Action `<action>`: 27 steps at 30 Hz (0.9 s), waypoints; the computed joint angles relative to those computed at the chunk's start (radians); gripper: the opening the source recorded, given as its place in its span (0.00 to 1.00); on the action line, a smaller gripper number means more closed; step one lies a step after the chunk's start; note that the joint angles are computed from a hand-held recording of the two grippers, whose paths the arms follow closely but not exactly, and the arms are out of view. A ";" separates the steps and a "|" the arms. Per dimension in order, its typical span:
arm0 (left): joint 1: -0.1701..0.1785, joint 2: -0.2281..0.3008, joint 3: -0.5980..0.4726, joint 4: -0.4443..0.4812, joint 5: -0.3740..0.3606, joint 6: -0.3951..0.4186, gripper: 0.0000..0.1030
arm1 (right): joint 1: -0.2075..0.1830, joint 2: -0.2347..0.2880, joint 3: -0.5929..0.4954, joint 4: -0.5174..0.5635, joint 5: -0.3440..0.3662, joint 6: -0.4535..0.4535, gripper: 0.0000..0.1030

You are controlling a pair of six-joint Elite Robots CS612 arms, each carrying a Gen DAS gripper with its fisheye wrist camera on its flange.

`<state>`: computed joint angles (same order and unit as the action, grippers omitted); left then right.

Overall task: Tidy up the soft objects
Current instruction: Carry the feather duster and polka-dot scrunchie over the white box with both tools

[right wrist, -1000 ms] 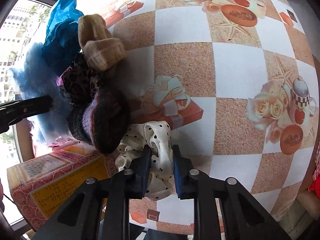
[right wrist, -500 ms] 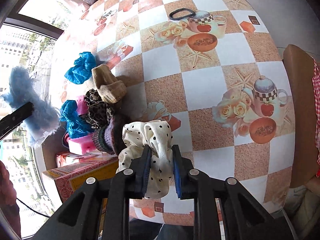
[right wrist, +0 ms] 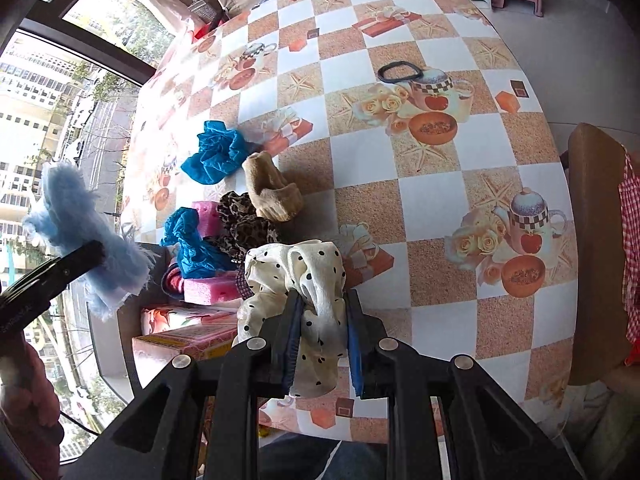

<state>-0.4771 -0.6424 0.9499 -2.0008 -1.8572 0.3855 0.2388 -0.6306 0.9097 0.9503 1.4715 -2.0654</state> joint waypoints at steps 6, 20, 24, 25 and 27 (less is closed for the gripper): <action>0.015 -0.037 0.063 -0.051 0.015 -0.006 0.25 | 0.016 0.013 -0.069 0.038 0.026 -0.034 0.22; 0.057 -0.111 0.194 -0.130 0.025 -0.014 0.25 | 0.074 0.053 -0.246 0.139 0.042 -0.117 0.22; 0.072 -0.124 0.217 -0.151 0.024 -0.031 0.25 | 0.090 0.095 -0.333 0.199 0.035 -0.149 0.22; 0.076 -0.127 0.223 -0.158 0.024 -0.037 0.25 | 0.094 0.109 -0.361 0.217 0.033 -0.159 0.22; 0.085 -0.133 0.233 -0.169 0.024 -0.047 0.25 | 0.103 0.142 -0.427 0.259 0.032 -0.180 0.22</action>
<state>-0.3919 -0.7753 1.1832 -2.1703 -1.8334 0.3386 0.3417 -0.4885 0.4826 1.2094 1.5032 -2.2458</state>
